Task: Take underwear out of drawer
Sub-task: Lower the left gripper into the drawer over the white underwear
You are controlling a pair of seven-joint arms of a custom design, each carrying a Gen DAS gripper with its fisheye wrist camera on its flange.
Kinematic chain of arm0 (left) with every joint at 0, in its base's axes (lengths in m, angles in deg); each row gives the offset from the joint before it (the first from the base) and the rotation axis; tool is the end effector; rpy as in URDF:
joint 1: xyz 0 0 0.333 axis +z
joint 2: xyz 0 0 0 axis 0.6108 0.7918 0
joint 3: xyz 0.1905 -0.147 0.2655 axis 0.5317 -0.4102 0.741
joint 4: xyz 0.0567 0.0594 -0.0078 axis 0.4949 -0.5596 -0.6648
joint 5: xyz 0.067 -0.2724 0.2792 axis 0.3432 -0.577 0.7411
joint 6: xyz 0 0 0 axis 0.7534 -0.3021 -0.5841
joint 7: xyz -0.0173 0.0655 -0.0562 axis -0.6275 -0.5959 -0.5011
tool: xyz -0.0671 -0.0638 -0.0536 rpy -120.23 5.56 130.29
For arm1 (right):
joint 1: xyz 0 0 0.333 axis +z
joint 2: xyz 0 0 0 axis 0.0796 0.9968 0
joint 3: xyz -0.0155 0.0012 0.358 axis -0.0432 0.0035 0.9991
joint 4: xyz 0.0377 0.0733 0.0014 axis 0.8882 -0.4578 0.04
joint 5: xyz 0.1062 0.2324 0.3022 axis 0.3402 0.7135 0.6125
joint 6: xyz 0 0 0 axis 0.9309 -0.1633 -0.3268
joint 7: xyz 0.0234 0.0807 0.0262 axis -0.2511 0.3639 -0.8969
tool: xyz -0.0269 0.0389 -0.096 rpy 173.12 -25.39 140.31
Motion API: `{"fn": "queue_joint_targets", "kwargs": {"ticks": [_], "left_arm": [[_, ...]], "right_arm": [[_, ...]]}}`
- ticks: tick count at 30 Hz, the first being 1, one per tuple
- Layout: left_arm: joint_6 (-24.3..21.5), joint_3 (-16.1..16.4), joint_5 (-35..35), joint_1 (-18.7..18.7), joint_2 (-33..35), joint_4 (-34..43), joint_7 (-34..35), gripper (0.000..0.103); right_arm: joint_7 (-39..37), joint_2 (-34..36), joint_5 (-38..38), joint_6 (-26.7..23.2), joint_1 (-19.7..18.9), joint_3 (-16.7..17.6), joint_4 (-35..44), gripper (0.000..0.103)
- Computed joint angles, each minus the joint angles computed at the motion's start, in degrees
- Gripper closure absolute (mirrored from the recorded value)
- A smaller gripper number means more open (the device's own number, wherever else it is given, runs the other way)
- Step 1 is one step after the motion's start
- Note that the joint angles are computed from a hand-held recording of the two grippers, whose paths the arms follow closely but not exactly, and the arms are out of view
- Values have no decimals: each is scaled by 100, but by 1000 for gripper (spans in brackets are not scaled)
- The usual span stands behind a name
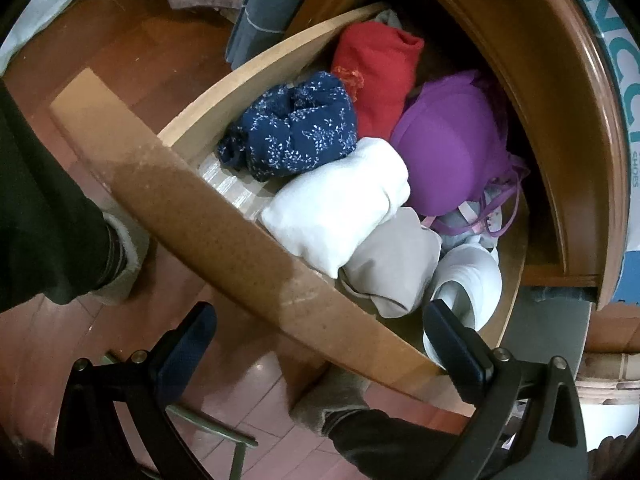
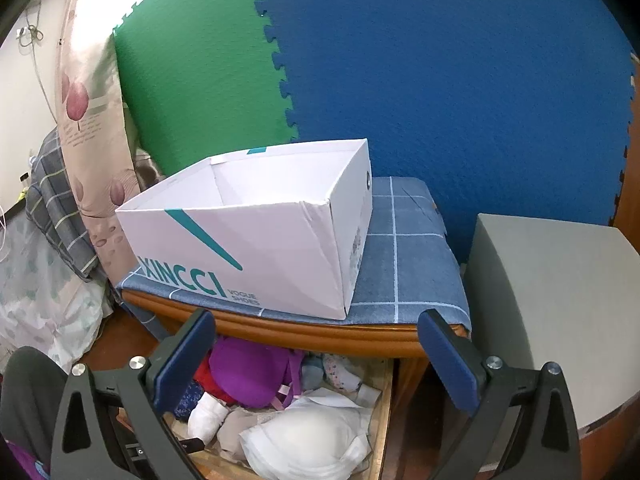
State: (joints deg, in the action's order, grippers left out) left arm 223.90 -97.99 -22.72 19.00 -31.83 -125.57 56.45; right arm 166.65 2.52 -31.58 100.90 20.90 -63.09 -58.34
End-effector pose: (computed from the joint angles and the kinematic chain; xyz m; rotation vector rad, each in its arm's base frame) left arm 0.5355 -0.3581 0.4867 2.6696 -1.1963 0.6733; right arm 0.5699 0.2189 0.6423 -1.6816 1.4245 -0.6055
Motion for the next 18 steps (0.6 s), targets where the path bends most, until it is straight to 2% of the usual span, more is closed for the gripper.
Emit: {"fn": "queue_joint_targets", "kwargs": {"ticks": [6, 9, 12, 14, 18], "left_arm": [[-96, 41, 243, -46, 67, 142, 0, 0], [-585, 140, 960, -203, 117, 450, -77, 0], [-1273, 217, 1734, -376, 78, 748, -277, 0], [-1518, 187, 1927, -389, 28, 842, -154, 1], [-1726, 113, 2100, -365, -266, 704, 157, 1]], "right_arm": [[-35, -34, 68, 15, -12, -1, -21, 0], [-23, -42, 49, 27, -24, 2, -29, 0], [-18, -70, 77, 27, -45, -4, -46, 0], [-90, -96, 227, 58, -59, -8, -75, 0], [-191, -141, 491, 71, -95, -13, -119, 0]]}}
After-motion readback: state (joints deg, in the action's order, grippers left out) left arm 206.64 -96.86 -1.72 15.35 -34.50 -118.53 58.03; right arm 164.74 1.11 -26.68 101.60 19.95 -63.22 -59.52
